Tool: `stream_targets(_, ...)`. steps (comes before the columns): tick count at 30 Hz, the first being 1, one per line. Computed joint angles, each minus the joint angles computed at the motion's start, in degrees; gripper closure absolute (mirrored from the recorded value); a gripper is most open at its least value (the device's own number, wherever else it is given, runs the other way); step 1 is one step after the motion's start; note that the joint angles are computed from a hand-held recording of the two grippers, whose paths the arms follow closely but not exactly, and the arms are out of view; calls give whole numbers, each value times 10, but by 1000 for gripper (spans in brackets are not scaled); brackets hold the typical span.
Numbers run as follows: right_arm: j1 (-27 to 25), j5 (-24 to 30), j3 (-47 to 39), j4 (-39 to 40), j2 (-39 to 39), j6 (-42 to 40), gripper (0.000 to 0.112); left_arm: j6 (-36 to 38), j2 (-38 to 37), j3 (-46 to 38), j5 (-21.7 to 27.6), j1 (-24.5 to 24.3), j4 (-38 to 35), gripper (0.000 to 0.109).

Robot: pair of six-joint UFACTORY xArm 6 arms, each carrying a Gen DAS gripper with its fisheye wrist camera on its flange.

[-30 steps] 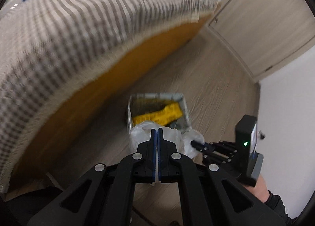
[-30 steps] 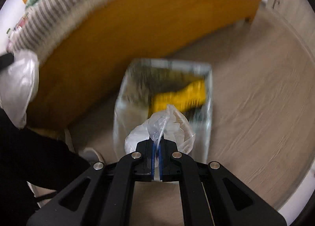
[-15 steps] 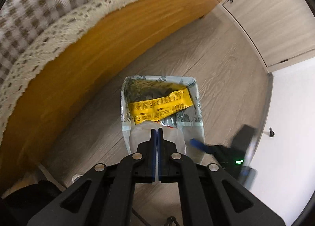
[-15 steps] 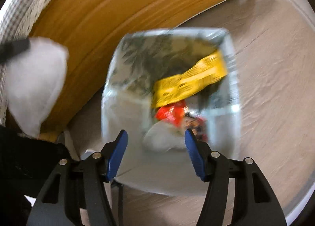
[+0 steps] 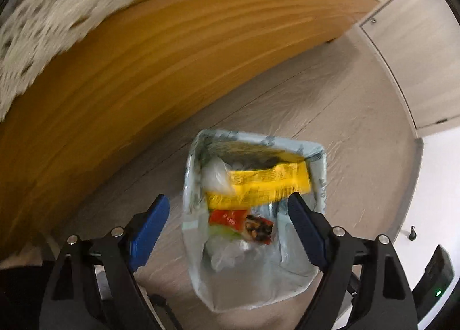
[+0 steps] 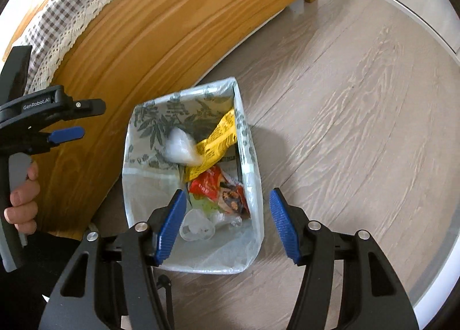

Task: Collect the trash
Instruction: 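Open both tools to drop the plastic bags into the bin, then move both open tools back toward the trash on the bed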

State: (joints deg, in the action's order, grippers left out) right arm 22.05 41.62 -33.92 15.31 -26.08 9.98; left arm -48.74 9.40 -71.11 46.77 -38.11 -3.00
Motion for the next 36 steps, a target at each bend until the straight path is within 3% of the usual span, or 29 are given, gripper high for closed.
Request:
stream_targets(12,30,23,-16,-24,-2,17,54,-38,-66,8,38,-12,67,27)
stream_targets(18,39,63,-63,-96,-9,49,54,-46,-123,9,72,-27,103,27)
stream_targets(24,72,99,-138,-168,10,112,54,-63,-231,31,47,-26,159,26)
stream_targets(32,159,89,-311,-226,125,165,54,-14,-390,72,80,55,211,24)
stream_targets(36,203,86,-426,-245,211,159,54,68,-460,105,91,144,174,21)
